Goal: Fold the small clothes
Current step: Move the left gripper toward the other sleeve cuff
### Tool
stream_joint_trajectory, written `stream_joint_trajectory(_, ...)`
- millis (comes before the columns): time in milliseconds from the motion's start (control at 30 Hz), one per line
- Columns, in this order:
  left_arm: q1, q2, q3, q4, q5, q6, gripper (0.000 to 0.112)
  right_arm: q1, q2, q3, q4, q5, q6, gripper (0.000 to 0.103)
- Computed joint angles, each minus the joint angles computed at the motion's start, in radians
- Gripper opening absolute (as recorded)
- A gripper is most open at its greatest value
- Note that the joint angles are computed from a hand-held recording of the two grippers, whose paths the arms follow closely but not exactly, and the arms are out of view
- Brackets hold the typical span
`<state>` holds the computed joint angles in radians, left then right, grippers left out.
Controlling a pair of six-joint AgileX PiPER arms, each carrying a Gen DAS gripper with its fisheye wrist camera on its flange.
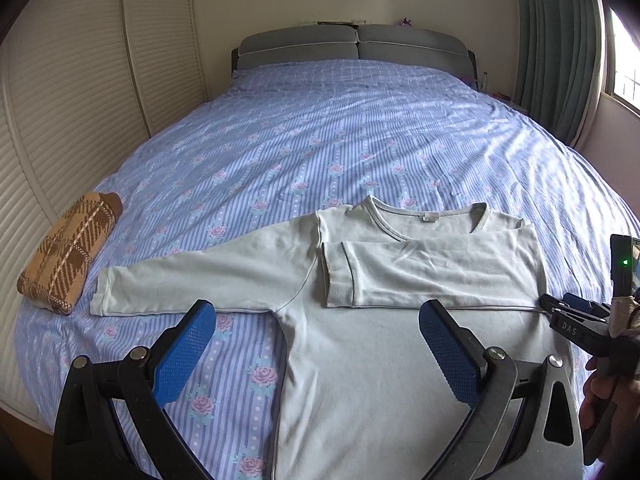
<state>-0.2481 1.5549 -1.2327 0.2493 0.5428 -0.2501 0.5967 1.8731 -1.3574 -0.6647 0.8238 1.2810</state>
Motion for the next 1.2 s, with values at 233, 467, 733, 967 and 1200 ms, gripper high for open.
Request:
stream_joint_trajectory(233,-0.012,0.002,0.005,0.016,0.001,-0.012,0.103,0.01,-0.042,0.046,-0.033,0.003,0.05,0.046)
stream_joint_trajectory(467,0.017,0.004,0.005,-0.014,-0.004,0.012,0.103,0.021,-0.101,0.06,-0.134,-0.082,0.089,0.046)
stream_joint_trajectory(733,0.031,-0.013,0.018,-0.011,-0.001,0.018,0.103,-0.068,0.002,-0.035,0.132,-0.205,-0.192,0.046)
stream_joint_trajectory(967,0.086,-0.03,0.027,-0.049,-0.003,0.071,0.103,0.0,-0.037,-0.038,0.031,-0.125,-0.08,0.046)
stream_joint_trajectory(1200,0.245,-0.071,0.068,-0.179,-0.032,0.238,0.103,0.209,-0.019,-0.211,-0.164,0.13,0.056,0.046)
